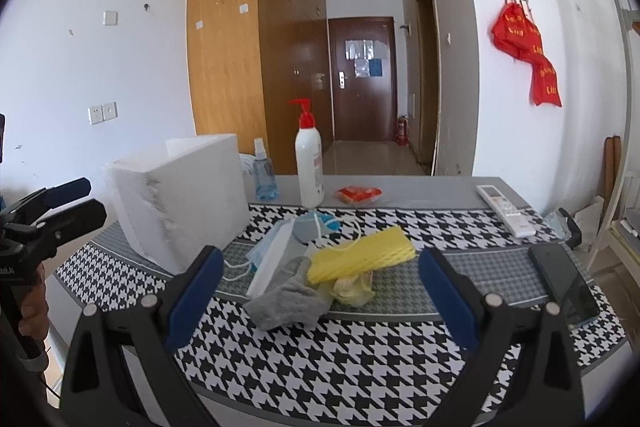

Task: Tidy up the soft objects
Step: 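Grasp the grey sock with the left gripper while the right gripper grasps the yellow sponge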

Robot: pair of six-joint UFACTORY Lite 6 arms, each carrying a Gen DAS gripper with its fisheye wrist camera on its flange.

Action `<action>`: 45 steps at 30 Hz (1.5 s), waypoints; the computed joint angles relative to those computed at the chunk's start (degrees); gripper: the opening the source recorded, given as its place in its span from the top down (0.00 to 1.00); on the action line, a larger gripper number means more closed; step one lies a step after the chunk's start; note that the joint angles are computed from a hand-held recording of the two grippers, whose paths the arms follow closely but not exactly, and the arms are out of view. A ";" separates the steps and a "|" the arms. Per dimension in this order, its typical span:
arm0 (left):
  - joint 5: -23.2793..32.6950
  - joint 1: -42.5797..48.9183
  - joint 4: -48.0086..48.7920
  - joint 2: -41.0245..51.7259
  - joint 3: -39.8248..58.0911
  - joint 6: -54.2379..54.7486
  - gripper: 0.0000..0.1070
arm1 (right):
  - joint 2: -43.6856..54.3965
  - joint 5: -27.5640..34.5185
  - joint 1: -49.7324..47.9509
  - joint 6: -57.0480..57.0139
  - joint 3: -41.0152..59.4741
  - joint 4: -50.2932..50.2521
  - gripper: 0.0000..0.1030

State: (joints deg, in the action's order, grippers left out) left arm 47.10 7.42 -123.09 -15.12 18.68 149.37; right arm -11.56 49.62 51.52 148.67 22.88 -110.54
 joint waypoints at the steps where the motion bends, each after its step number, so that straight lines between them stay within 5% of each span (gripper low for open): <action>1: -0.26 -0.86 -0.83 0.48 0.17 0.51 0.05 | 0.36 -0.33 -0.47 0.33 0.03 -0.34 0.03; 38: -11.96 -24.75 -21.24 25.75 14.37 15.15 0.05 | 11.96 -18.88 -27.72 23.50 5.71 -30.78 0.03; 45: -13.63 -27.87 -21.40 29.14 17.36 15.42 0.15 | 15.08 -21.49 -31.83 27.08 8.35 -35.55 0.06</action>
State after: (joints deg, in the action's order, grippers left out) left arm 33.47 -20.46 -144.49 14.02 36.04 164.79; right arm 3.52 28.13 19.69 175.75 31.24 -146.10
